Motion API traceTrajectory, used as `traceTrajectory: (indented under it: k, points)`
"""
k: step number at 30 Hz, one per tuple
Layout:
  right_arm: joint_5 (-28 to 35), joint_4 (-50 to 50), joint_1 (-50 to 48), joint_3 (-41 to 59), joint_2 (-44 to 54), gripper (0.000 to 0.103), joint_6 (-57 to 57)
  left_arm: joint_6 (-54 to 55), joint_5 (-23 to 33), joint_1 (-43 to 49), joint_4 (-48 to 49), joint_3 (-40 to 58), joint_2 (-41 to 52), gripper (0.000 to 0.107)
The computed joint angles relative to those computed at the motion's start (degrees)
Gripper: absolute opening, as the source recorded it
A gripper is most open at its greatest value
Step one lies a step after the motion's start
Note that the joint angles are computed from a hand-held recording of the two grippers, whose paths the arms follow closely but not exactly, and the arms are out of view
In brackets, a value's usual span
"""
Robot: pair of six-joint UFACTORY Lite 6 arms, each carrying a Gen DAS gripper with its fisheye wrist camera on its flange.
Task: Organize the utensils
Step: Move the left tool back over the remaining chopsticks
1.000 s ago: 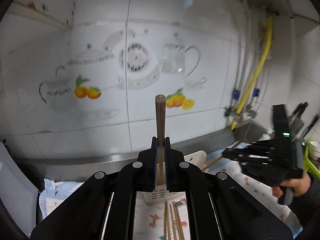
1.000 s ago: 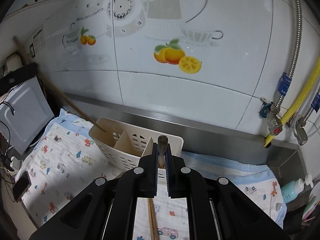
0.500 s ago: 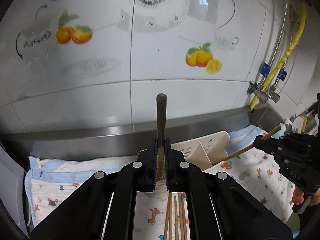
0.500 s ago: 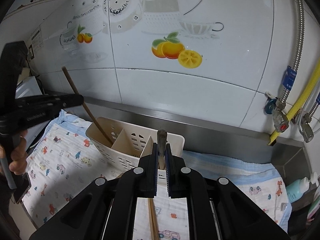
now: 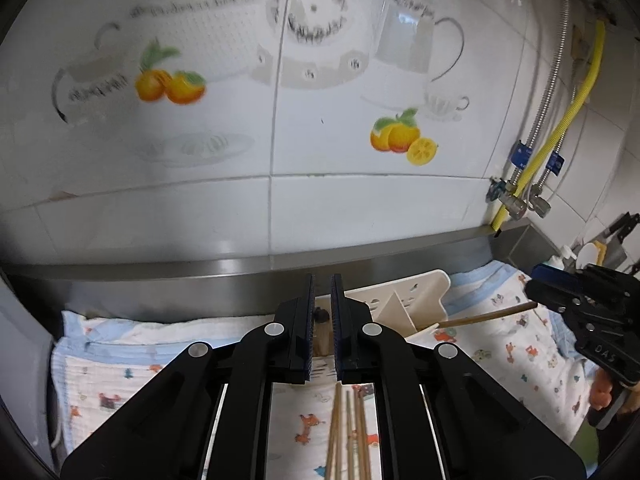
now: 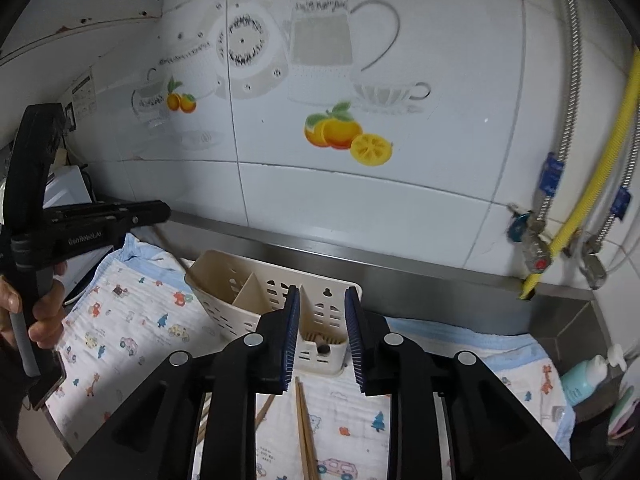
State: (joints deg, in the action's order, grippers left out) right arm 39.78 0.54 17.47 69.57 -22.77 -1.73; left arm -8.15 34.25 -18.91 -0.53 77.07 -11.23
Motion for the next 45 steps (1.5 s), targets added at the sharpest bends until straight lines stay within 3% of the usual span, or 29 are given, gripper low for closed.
traceTrajectory:
  k: [13,17,22,26,29,35,45]
  points:
    - [6.1,-5.5,7.4,-22.5,-27.0,0.024,8.8,-2.6,2.8,-0.2,1.5,-18.5,-24.7,0.010]
    - [8.5,-11.1,13.5,-31.4,-35.0,0.024,15.7,1.3,3.7,2.8,-3.1,-26.2,-33.2,0.010]
    - [9.6,-9.9,14.0,-43.2,-43.6,0.021,15.4,-0.7,5.6,1.2,-1.4,-35.3,-42.5,0.010]
    - [9.2,-2.0,6.2,-50.6,-48.3,0.016,5.0,-8.3,7.4,-4.1,5.8,-42.6,-50.1,0.010]
    - [8.8,5.9,-1.9,-54.5,-49.6,0.013,-5.9,-7.3,8.2,-4.0,4.4,-47.7,-54.0,0.010]
    - [5.1,7.8,-5.2,-59.5,-47.8,0.010,-11.2,-4.2,8.0,-2.7,0.9,-56.9,-59.4,0.010]
    - [-1.0,14.6,-12.1,-61.1,-39.7,0.009,-23.5,-1.1,3.8,-3.7,-2.0,-65.0,-58.6,0.010]
